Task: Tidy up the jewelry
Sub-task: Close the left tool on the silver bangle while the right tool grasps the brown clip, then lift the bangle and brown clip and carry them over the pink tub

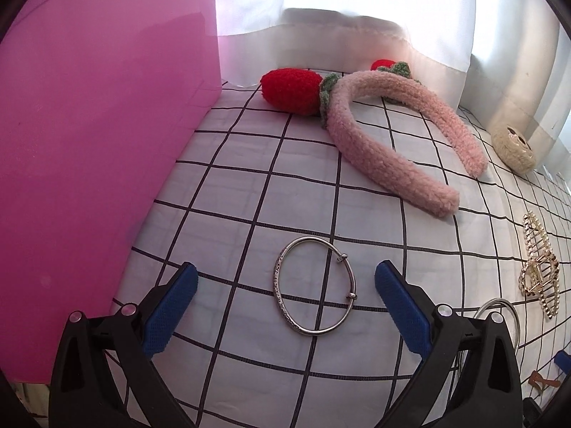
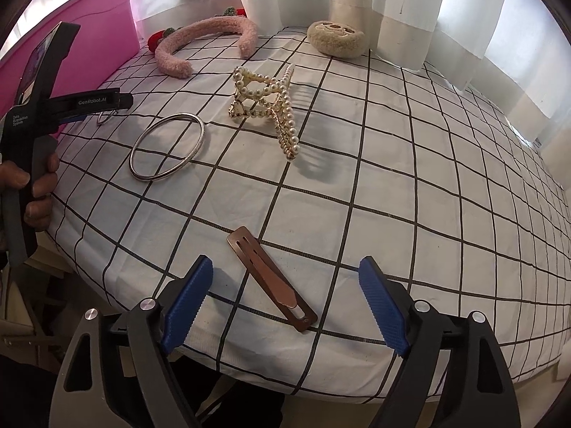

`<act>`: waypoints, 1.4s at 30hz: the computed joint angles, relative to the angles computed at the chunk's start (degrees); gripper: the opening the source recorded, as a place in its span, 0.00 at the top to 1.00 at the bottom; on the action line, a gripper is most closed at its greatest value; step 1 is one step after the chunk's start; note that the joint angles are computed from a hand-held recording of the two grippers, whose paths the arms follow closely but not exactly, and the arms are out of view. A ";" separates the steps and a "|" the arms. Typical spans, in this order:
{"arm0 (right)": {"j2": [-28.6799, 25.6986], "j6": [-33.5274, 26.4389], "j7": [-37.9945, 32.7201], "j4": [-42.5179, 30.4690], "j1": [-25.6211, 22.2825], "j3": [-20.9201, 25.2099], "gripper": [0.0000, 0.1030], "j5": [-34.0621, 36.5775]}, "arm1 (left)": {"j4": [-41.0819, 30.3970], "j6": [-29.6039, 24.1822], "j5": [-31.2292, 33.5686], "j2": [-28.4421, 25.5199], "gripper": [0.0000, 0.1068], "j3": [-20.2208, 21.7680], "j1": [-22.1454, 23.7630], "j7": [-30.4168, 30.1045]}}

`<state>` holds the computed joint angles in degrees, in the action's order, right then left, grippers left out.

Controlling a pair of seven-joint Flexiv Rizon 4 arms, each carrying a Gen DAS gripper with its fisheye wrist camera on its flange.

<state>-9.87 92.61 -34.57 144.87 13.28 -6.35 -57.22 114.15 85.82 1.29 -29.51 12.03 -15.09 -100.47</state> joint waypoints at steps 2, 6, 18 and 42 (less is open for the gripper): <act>-0.12 -0.39 -1.78 -0.16 -0.71 1.43 0.23 2.06 | 0.04 -0.32 -0.22 0.20 0.11 -0.70 0.67 0.48; -0.18 -2.23 -9.07 -0.73 -1.85 6.17 0.24 11.57 | 1.06 0.89 -0.07 0.98 0.22 -2.22 1.33 1.98; -0.13 -1.55 -20.49 -1.41 -0.05 8.51 0.87 20.95 | 3.27 3.08 -4.11 2.10 0.61 -7.15 4.05 8.50; 3.26 -8.00 -44.38 -12.06 -3.37 20.38 0.87 59.55 | 10.13 3.03 -12.66 14.08 0.61 -16.72 8.81 14.81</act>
